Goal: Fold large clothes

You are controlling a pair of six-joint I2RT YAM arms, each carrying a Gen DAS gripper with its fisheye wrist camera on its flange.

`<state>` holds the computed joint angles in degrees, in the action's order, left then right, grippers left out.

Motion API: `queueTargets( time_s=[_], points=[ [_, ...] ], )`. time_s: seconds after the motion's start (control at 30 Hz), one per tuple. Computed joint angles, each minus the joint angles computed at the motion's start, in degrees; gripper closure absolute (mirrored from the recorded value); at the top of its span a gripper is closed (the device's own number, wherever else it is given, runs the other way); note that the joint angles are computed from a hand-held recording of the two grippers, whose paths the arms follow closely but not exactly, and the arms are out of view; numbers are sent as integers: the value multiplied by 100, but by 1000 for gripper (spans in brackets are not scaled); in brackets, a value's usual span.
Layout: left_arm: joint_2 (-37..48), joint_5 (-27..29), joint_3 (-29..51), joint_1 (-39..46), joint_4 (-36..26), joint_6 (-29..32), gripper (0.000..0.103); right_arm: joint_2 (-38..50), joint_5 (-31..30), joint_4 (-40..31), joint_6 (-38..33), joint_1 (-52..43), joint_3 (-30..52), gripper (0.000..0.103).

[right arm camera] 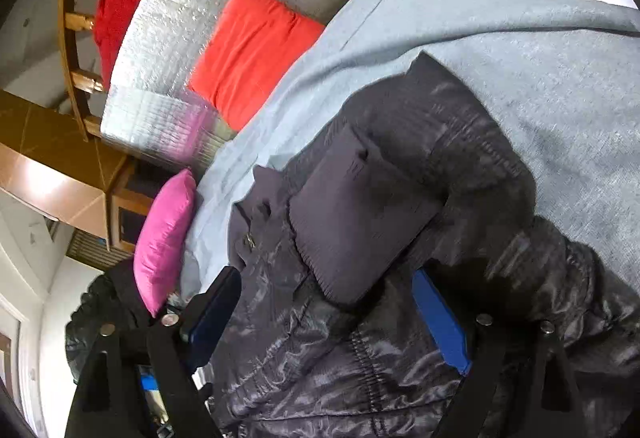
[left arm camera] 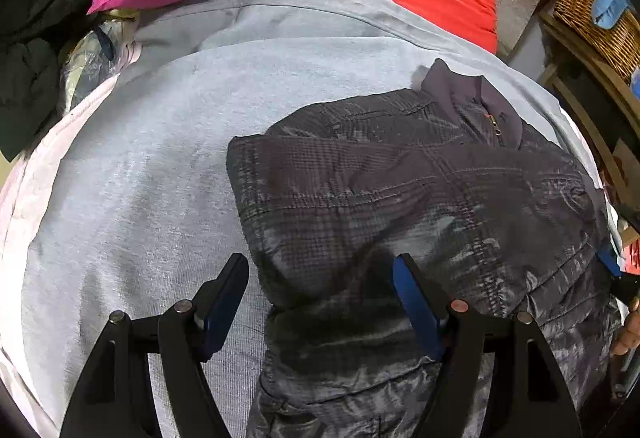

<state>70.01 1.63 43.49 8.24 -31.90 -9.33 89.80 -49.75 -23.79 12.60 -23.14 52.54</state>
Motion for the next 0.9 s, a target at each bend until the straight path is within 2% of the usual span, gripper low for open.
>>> queueTargets(
  time_s=[0.13, 0.2, 0.27, 0.3, 0.37, 0.43, 0.53, 0.7, 0.77, 0.83, 0.9],
  points=[
    [104, -61, 29, -14, 43, 16, 28, 222, 62, 319, 366, 256, 170, 14],
    [196, 7, 63, 11, 58, 0, 27, 409, 544, 477, 557, 582, 413, 20],
    [229, -39, 72, -50, 64, 18, 28, 921, 908, 525, 710, 760, 820, 39],
    [235, -109, 78, -92, 65, 36, 27, 1141, 1036, 552, 850, 831, 961, 45],
    [228, -179, 83, -112, 69, 48, 28, 1166, 1210, 444, 775, 789, 1048, 80],
    [240, -142, 96, -60, 82, 49, 28, 848, 1149, 730, 724, 687, 794, 86],
    [297, -128, 127, -46, 105, 29, 28, -146, 1122, 1180, 543, 506, 219, 89],
    [298, -204, 118, -241, 108, 59, 27, -1372, 987, 759, -219, 29, -264, 89],
    [374, -352, 118, -389, 118, 46, 28, -1128, 1147, 343, -664, -51, -202, 89],
    [466, -499, 107, -523, 118, 17, 27, -463, 1423, -81, -886, 18, 22, 86],
    [462, -601, 81, -581, 116, 30, 27, -1, 1300, -430, -985, -104, 226, 85]
  ],
)
